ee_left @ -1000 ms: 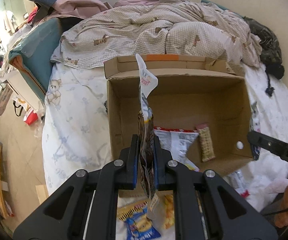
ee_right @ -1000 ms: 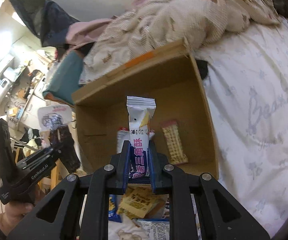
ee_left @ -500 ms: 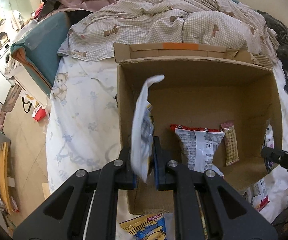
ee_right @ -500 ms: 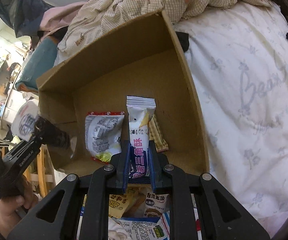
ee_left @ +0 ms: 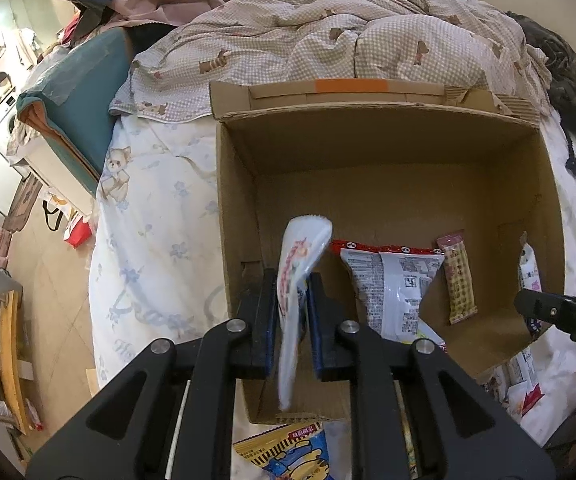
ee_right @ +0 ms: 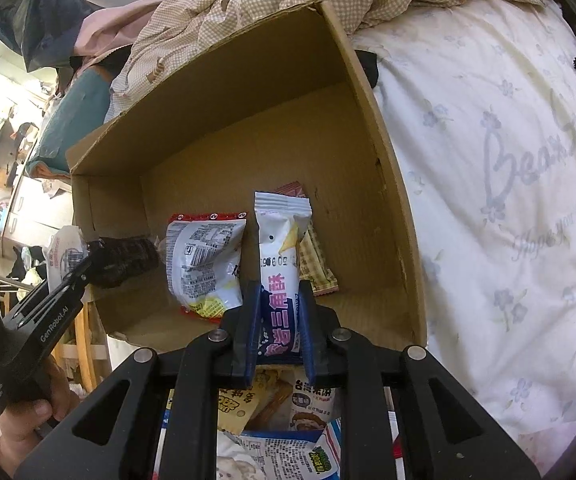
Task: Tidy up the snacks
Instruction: 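Open both tools to drop the snacks into the box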
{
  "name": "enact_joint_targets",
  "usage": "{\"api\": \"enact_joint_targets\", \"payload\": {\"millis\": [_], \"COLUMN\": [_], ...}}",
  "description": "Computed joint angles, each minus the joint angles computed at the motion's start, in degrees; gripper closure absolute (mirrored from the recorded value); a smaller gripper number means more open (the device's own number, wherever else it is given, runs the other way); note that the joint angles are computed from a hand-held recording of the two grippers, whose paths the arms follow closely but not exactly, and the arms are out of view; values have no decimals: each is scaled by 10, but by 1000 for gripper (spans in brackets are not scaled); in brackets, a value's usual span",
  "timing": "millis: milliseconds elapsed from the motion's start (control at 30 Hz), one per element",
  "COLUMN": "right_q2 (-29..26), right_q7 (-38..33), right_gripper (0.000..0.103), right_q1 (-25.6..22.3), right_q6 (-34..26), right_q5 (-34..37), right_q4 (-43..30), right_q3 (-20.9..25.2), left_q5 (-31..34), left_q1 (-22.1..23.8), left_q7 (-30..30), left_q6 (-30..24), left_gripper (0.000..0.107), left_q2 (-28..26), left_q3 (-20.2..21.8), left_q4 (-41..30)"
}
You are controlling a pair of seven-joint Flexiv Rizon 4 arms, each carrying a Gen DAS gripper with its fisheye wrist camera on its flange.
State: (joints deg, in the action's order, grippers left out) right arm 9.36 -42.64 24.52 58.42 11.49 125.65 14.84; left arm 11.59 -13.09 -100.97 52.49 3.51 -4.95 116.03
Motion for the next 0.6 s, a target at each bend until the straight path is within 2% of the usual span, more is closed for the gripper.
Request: {"api": "enact_joint_targets", "payload": {"millis": [100, 167, 200, 300, 367, 400, 433, 500, 600], "right_q2": [-2, -2, -2, -3, -5, -5, -5, -4, -1], "right_q7": [-1, -1, -2, -13, -18, -11, -5, 29, 41], "right_gripper": [82, 82, 82, 82, 78, 64, 38, 17, 17], "right_q1": [1, 1, 1, 4, 6, 4, 2, -6, -7], "right_q6": [0, 4, 6, 15, 16, 12, 12, 30, 43], "right_q5": [3, 4, 5, 18, 26, 19, 11, -25, -55], "right_q4": [-2, -1, 0, -1, -3, -3, -1, 9, 14], "right_q3": [0, 0, 0, -2, -2, -1, 1, 10, 11], "left_q5": [8, 19, 22, -20, -49, -54, -62, -86, -95], "left_q1": [0, 0, 0, -5, -8, -7, -7, -8, -7], "left_q7": [-3, -11, -14, 17, 34, 34, 36, 48, 49], "left_q6": [6, 7, 11, 27, 35, 40, 45, 51, 51], "left_gripper": [85, 63, 60, 51, 33, 28, 22, 19, 19], "left_q2": [2, 4, 5, 6, 8, 9, 10, 11, 12], "left_q3": [-1, -3, -3, 1, 4, 4, 4, 6, 5], "left_q4": [1, -1, 1, 11, 19, 22, 25, 31, 35]}}
